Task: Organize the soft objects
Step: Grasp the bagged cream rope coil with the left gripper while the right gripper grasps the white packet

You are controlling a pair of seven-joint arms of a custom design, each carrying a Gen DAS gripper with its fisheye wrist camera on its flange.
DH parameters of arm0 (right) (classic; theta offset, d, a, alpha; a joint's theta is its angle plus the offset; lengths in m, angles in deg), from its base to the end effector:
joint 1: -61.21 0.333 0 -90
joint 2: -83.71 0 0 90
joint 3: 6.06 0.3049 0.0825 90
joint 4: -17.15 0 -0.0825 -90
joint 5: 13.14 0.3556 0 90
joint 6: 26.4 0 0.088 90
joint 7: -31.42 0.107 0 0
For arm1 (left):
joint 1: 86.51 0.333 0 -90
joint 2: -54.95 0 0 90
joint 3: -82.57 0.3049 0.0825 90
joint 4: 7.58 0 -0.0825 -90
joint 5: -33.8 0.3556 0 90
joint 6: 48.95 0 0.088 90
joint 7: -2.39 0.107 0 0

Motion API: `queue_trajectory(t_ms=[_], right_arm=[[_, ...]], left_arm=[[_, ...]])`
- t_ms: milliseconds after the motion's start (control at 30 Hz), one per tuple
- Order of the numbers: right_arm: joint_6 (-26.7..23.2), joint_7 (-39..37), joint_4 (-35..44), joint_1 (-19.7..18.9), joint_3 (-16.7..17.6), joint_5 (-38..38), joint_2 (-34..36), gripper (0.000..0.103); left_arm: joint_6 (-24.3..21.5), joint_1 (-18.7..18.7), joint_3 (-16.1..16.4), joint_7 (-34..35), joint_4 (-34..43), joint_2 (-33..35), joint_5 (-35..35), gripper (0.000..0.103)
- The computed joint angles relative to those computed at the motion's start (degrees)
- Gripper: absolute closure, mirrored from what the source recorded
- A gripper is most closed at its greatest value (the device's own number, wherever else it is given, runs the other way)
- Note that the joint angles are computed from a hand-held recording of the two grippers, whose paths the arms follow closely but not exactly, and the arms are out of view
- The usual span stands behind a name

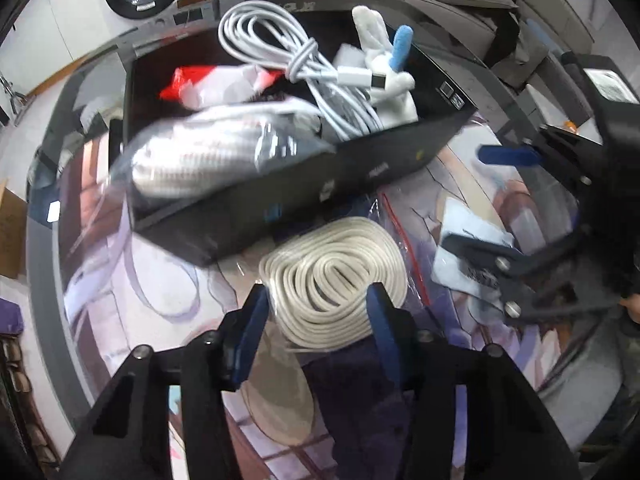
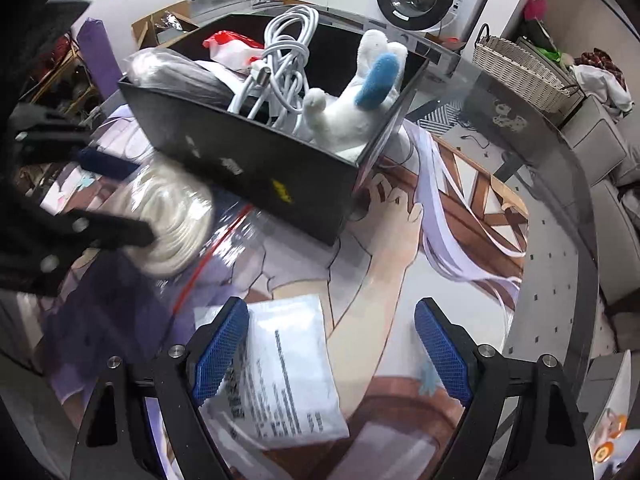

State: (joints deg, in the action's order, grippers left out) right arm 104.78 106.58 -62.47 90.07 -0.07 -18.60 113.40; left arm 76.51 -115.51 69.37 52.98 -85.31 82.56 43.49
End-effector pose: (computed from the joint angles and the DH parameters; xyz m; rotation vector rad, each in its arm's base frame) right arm 0.5902 0.3891 0.4522 -2.6638 0.9400 -0.3558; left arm 0.5428 -0.4379 0.4868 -2.0471 2.2103 -0.5463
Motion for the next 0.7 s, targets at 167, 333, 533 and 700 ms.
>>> queue_trajectory(t_ms=[167,333,533,700], right_arm=[[1.86,-1.28,-0.91,0.17,1.22,1.35,0.97,0.016],[-0.54,-2.64,3.13,0.69,1.49,2.34,3.42,0.016],[-3.36,-3.05,4.06,-1.97,2.31,7.98,3.08,0.016],[-2.48,-4.30,-0.13,-2.89,1.97,8.80,0.51,0.016]], left_arm=[[-1.27,0.75,-1.94,4.00,-2.23,-1.91,-2.76,0.054],[-0.72,-0.68,-1.27,3.05,-7.10,-6.23,0.88,0.035],[-3.71,-2.58,-1.46,8.24,-0.28,-2.38,4.74,0.019],[-7.62,-3.92,-1.45,13.91,6.58,2.49,4.20,0.014]])
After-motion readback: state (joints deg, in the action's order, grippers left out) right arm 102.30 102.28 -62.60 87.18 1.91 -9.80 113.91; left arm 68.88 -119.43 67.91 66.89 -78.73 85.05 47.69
